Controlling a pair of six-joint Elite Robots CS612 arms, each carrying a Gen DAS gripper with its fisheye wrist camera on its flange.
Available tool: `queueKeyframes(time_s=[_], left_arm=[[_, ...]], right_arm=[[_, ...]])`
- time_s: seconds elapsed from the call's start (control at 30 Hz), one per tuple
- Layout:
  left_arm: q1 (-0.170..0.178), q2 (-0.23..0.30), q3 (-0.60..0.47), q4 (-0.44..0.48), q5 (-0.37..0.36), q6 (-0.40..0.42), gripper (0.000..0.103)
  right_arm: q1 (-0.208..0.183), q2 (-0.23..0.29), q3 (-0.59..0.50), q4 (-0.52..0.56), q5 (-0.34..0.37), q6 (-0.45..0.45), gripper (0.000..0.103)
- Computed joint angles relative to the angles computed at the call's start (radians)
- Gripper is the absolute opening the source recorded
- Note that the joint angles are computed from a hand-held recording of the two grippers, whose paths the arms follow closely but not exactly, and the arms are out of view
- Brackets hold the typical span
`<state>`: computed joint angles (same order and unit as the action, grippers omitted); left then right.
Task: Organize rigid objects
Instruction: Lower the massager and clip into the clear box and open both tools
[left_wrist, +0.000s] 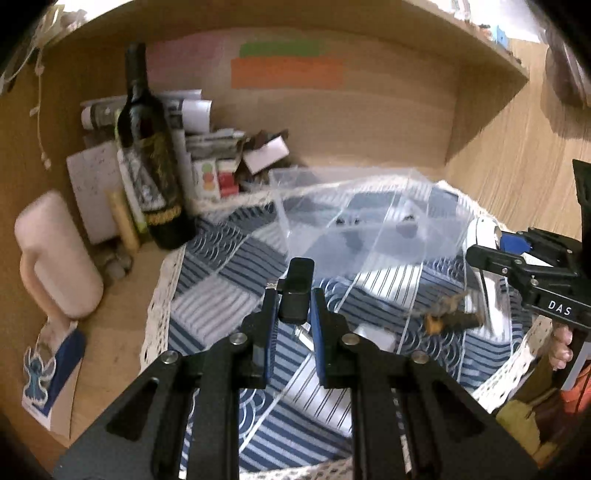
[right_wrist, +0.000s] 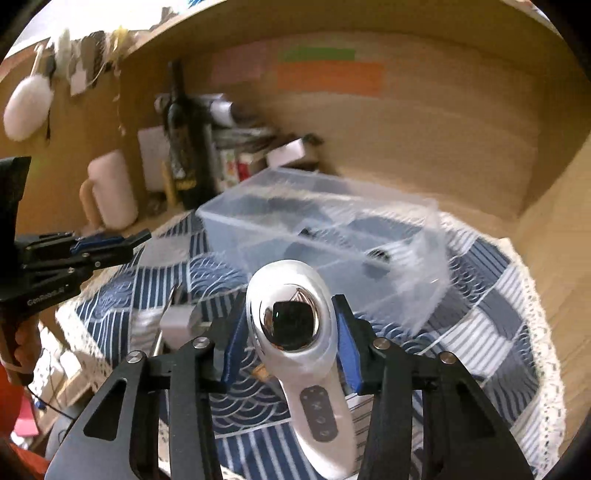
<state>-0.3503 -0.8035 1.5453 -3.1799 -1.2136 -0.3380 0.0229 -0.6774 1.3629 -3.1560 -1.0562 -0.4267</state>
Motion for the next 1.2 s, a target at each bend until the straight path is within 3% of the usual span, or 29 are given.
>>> queueKeyframes(time_s=[0.33, 0.77, 1.2], left_arm=[[0.011, 0.030, -0.101, 0.010, -0.040, 0.037, 0.016], [0.044, 0.095, -0.256, 0.137, -0.112, 0.040, 0.016], [0.067, 0.198, -0.434, 0.337, -0.176, 0.058, 0.016]], right_arm=[[-0.022, -0.002, -0.039, -0.100, 0.000, 0.113, 0.039], [-0.011, 0.035, -0.171, -0.161, -0.006, 0.172, 0.039], [0.019, 0.145, -0.388, 0.271, 0.010, -0.003, 0.039]])
